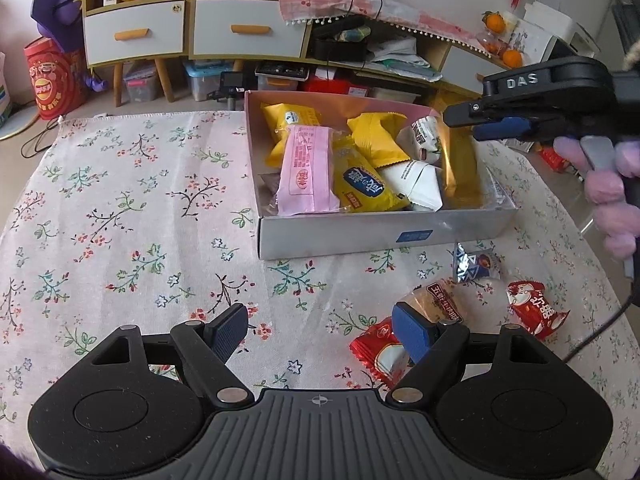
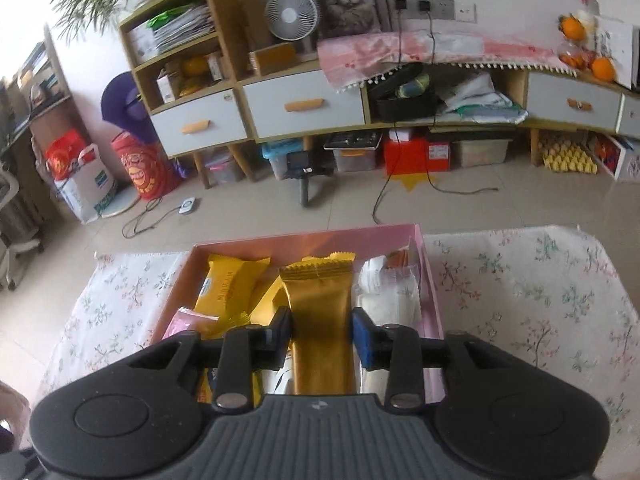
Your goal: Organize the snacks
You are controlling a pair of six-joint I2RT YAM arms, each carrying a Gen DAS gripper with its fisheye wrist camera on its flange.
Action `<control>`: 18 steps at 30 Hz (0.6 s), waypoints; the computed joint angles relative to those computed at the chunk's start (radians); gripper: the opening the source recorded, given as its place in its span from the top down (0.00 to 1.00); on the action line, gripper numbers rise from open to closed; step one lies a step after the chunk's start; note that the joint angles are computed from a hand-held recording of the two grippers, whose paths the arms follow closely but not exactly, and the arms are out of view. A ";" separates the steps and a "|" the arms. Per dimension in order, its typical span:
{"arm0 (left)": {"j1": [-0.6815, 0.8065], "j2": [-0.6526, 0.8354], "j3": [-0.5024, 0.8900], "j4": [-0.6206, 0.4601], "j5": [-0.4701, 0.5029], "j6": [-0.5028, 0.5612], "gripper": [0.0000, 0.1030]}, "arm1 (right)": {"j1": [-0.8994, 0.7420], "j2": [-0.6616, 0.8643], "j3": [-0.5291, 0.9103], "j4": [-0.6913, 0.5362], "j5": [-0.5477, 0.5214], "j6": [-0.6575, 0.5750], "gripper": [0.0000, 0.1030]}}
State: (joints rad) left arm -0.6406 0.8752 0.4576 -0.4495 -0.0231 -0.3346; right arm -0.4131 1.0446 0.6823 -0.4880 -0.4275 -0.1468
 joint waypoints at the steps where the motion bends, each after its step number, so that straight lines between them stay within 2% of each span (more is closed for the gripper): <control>1: 0.002 0.002 0.000 0.001 0.002 0.006 0.22 | -0.018 -0.005 -0.002 -0.016 -0.026 -0.015 0.69; 5: -0.004 0.013 0.001 0.009 0.002 0.022 0.22 | -0.072 -0.057 -0.024 -0.092 -0.063 -0.100 0.63; 7: -0.016 0.018 0.001 0.011 0.003 0.028 0.22 | -0.105 -0.089 -0.039 -0.126 -0.082 -0.140 0.48; 11: -0.054 0.029 -0.010 0.029 0.007 0.053 0.22 | -0.199 -0.136 -0.056 -0.233 -0.127 -0.263 0.43; 18: -0.112 0.048 -0.011 0.055 -0.001 0.046 0.22 | -0.361 -0.211 -0.077 -0.398 -0.144 -0.474 0.27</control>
